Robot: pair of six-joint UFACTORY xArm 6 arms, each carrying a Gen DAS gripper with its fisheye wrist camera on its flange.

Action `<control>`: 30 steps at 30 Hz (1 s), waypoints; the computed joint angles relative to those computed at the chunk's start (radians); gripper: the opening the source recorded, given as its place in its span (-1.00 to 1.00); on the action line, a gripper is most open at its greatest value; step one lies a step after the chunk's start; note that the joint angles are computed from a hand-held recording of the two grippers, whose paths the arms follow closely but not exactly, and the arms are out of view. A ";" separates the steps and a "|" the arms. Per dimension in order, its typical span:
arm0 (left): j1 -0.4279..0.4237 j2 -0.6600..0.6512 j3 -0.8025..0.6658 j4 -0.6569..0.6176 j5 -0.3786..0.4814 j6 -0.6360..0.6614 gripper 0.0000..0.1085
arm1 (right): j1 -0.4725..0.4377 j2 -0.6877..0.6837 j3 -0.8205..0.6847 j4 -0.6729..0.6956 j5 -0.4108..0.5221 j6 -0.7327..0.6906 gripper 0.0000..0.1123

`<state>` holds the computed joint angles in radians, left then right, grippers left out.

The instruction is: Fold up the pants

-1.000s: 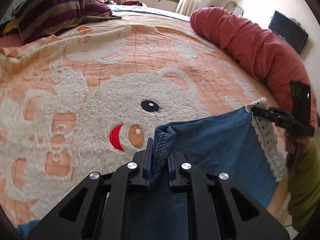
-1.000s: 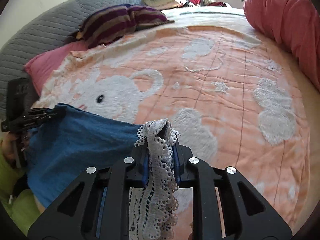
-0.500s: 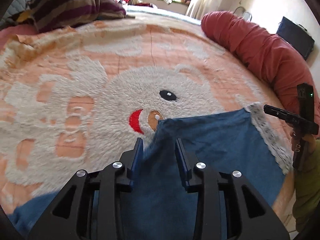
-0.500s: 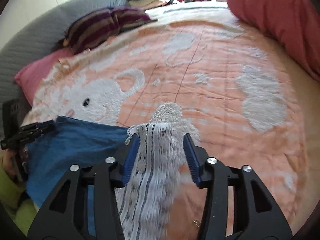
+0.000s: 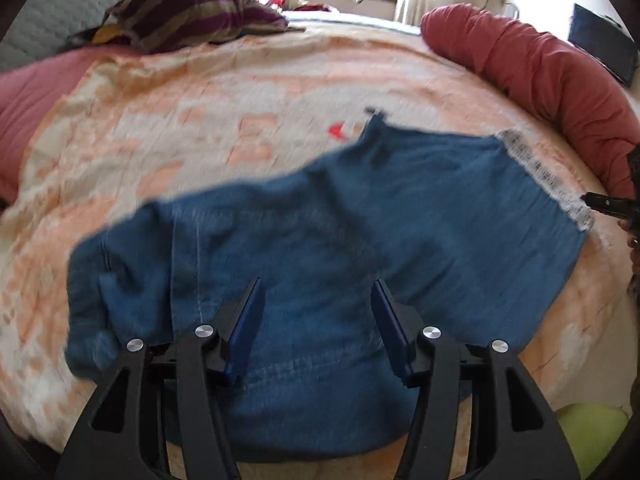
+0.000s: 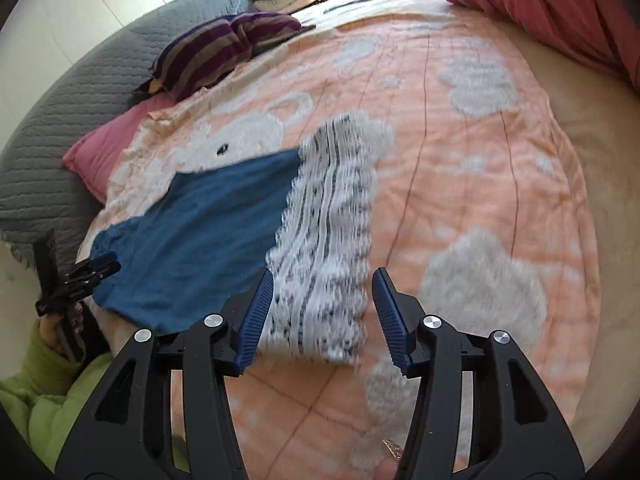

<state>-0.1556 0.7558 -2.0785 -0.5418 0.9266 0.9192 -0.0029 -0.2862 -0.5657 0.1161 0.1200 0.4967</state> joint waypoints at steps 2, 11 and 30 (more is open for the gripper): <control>0.000 0.003 0.001 0.014 -0.019 -0.002 0.00 | 0.005 0.012 0.000 -0.005 0.008 0.018 -0.20; -0.005 -0.025 0.066 0.053 -0.118 -0.018 0.06 | 0.026 0.038 -0.008 -0.136 0.040 0.113 -0.39; 0.026 0.031 -0.028 0.056 -0.078 -0.054 0.06 | -0.004 -0.018 0.005 -0.301 0.106 0.201 -0.47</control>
